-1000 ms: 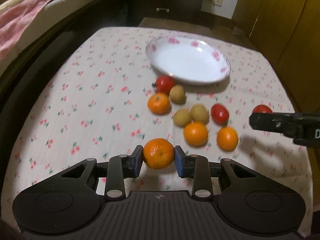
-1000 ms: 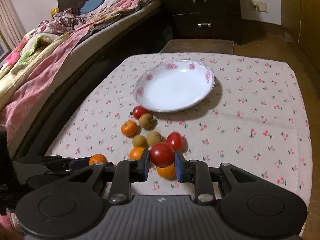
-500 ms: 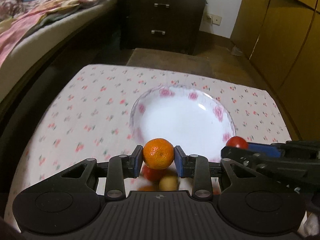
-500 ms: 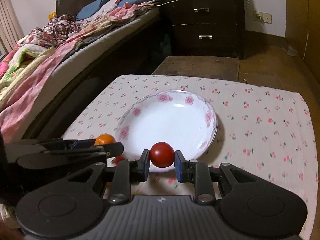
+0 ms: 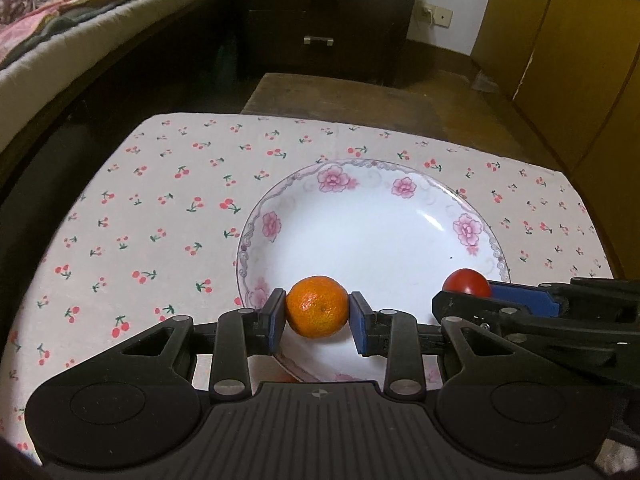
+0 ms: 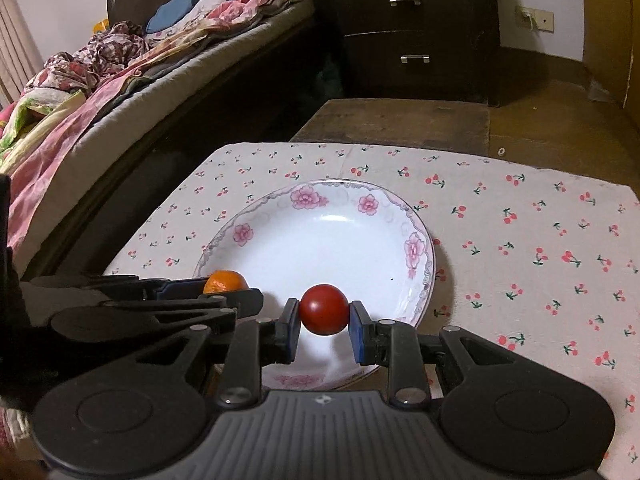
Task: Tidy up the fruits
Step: 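Carry the tangerine and tomato in both tools over the white bowl, then open both tools to drop the tangerine and tomato into the bowl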
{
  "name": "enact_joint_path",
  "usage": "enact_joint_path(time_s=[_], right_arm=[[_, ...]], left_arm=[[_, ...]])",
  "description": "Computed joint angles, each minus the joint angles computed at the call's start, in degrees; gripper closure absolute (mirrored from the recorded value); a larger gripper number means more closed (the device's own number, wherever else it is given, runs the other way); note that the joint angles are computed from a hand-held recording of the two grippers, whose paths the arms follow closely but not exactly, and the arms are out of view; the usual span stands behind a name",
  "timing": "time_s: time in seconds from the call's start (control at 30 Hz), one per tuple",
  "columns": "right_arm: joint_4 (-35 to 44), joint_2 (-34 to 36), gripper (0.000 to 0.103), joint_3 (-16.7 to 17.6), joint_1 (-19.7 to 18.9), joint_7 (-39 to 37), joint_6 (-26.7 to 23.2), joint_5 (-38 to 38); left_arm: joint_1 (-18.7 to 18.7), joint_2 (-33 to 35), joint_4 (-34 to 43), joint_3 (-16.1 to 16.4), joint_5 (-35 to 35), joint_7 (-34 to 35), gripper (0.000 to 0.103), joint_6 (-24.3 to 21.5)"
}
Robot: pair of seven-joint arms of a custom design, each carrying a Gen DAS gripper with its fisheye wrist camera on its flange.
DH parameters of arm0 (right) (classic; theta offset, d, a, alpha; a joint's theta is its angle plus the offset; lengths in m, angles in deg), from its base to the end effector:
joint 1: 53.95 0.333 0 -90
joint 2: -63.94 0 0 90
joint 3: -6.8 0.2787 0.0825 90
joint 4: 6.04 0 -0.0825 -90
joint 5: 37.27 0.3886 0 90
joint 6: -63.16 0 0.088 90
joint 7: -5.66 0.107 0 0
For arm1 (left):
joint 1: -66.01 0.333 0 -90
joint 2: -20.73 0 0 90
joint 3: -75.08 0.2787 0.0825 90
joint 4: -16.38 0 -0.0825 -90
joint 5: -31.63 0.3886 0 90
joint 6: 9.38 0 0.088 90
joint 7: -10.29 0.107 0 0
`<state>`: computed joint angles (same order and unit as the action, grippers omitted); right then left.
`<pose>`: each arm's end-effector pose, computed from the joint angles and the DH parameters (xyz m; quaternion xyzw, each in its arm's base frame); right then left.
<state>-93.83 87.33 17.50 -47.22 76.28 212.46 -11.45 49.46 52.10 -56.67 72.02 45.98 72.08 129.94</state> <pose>0.6880 0.1850 0.4642 -0.7429 0.5536 -0.0874 0.3660 0.7060 -0.2404 0.4742 -0.6809 0.6622 -0.2445 0.1951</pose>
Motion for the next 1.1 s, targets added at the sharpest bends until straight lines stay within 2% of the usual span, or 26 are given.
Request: enact_joint_path(time_s=[0.27, 0.73, 0.97, 1.1], right_arm=[[0.70, 0.76, 0.075, -0.02, -0.08, 0.92, -0.29, -0.31], [-1.52, -1.77, 0.075, 0.21, -0.63, -0.14, 2.09, 1.69], [-4.94, -5.06, 0.075, -0.67, -0.04, 0.93, 2.46, 1.27], [-7.98, -7.90, 0.075, -0.83, 0.44, -0.42, 2.39, 1.96]], left_arm=[[-0.28, -0.23, -0.04, 0.21, 0.52, -0.19, 0.058, -0.05], [0.05, -2.82, -2.47, 0.19, 0.86, -1.34, 0.051, 2.83], [0.56, -7.20, -8.25, 0.13, 2.15, -2.21, 0.050, 4.10], [1.31, -10.96, -13.20, -0.26, 2.89, -2.83, 0.045, 5.15]])
